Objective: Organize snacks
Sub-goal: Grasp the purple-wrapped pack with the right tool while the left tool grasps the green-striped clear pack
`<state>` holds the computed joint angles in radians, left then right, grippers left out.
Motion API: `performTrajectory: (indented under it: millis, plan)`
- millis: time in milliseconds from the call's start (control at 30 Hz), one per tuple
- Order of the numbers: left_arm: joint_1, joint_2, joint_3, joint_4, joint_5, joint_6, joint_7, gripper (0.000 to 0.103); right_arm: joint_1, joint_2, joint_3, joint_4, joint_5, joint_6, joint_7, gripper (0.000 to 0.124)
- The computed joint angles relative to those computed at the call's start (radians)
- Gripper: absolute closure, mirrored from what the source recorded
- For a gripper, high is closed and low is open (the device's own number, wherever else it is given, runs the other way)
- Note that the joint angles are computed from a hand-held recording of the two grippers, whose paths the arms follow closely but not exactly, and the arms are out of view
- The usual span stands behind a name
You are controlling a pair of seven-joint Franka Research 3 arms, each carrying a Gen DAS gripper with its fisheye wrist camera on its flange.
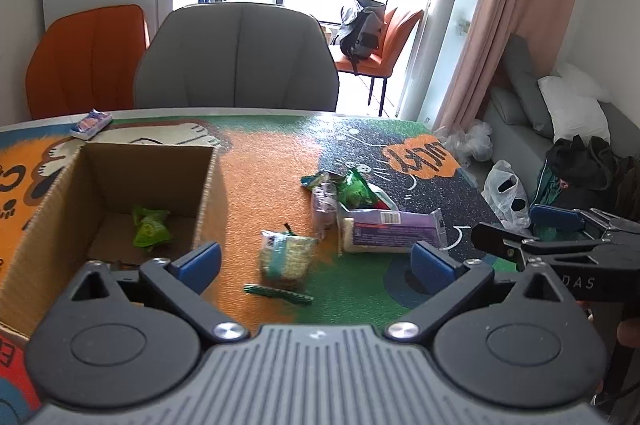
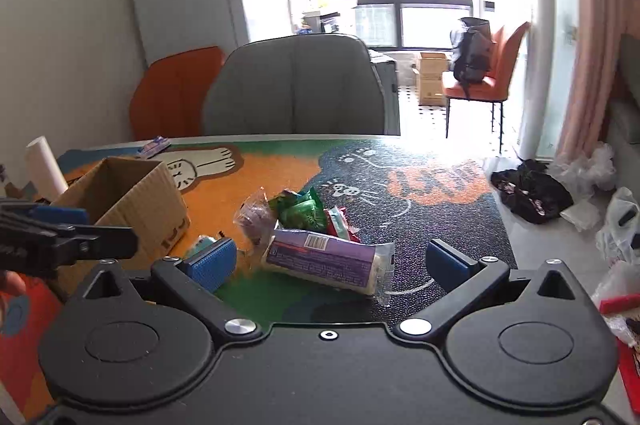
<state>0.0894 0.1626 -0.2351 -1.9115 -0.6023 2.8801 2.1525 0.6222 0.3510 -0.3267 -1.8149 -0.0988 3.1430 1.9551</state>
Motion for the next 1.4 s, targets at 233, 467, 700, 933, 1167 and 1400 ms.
performTrajectory:
  millis: [233,467,700,933,1167,1400]
  plan:
    - [-0.019,0.053,-0.006,0.029,0.081,0.014,-0.078,0.010,-0.225,0.012,0.244,0.021,0.102,-0.023,-0.214,0.023]
    - [-0.039,0.131,0.015,0.097,0.273,-0.005,-0.266,0.030,-0.393,0.067,0.439,0.095,0.304,-0.089,-0.434,0.044]
    - [-0.052,0.207,0.039,0.177,0.457,-0.042,-0.448,0.037,-0.419,0.142,0.474,0.201,0.432,-0.141,-0.536,0.053]
    - [-0.061,0.269,0.053,0.250,0.583,-0.068,-0.562,0.037,-0.412,0.237,0.473,0.351,0.486,-0.209,-0.590,0.053]
    - [-0.050,0.316,0.041,0.299,0.638,-0.098,-0.593,0.037,-0.368,0.318,0.412,0.467,0.459,-0.285,-0.541,0.054]
    - [-0.028,0.325,0.018,0.303,0.634,-0.107,-0.574,0.037,-0.356,0.295,0.396,0.437,0.418,-0.330,-0.517,0.054]
